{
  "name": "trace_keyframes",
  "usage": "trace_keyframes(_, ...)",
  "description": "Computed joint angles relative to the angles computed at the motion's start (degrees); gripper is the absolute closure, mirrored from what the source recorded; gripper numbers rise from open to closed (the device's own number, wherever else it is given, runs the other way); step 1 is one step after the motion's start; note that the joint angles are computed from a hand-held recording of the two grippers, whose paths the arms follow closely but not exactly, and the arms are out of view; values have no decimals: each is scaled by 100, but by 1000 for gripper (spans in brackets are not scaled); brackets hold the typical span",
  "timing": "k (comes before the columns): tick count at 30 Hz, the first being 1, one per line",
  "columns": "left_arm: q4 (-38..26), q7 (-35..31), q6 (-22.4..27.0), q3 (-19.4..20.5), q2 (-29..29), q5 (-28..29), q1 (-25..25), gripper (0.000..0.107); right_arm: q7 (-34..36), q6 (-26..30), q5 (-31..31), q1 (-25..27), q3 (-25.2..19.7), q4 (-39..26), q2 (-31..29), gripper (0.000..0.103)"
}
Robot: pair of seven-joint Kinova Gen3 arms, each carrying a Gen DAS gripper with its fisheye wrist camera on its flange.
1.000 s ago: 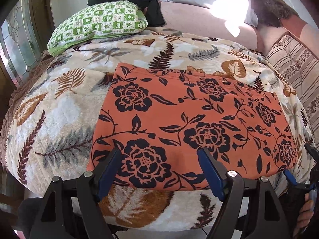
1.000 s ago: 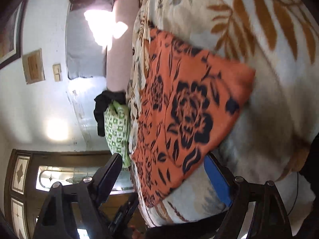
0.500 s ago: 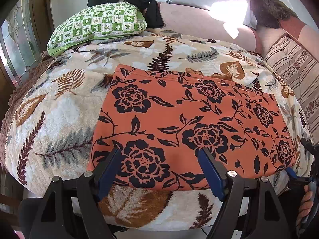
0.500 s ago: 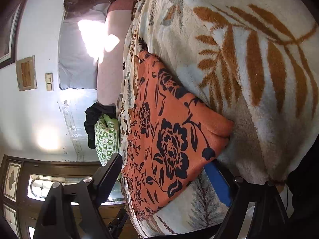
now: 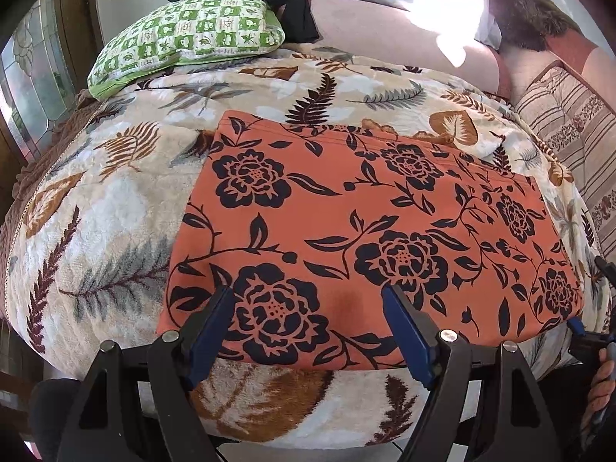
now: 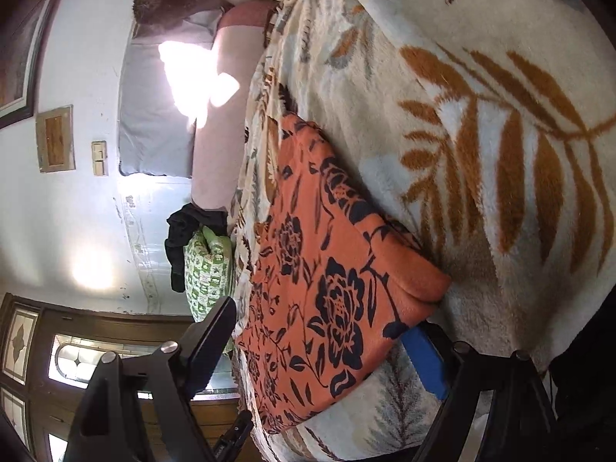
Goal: Fold small clothes
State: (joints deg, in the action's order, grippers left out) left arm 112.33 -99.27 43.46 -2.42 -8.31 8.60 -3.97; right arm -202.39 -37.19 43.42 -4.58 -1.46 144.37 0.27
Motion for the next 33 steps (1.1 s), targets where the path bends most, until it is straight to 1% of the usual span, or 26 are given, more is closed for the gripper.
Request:
trace_keyframes(4,-69,309,4,217,79,-294,71,28,-150,12,297,71,57,-81,18,17)
trace_keyframes(7,-96,403,-11,252,100,-394,137,28,-242,86,472,114,58,-153,62,17)
trace_keyframes(10,-115,419,-24,236,136,-405,171,28,-311,119,629,175,43,-222,145,17)
trace_keyframes(16,-138,268,-26,135,234,-227,161,28,-495,340,839,217,-37,-344,155,17)
trace_keyframes(20,-141,176,-53,110,295,-129,135,28,-747,594,1114,182,-71,-473,122,17)
trace_keyframes(24,-177,88,-76,101,395,-35,104,28,-1257,941,1685,105,-95,-674,36,17)
trace_keyframes(26,-191,57,-120,111,436,13,99,28,-1306,1014,1718,45,-84,-701,-80,17)
trace_keyframes(28,-241,60,-129,140,518,41,106,28,-1377,1251,1913,-89,-79,-804,-221,17)
trace_keyframes(30,-307,101,-146,198,610,11,137,28,-1699,1366,2289,-191,-2,-912,-183,17)
trace_keyframes(32,-322,181,-254,239,682,-92,241,28,-1845,1339,2402,-197,36,-935,-63,17)
trace_keyframes(33,-345,290,-278,342,757,-245,251,28,-1847,1263,2408,-171,46,-939,13,17)
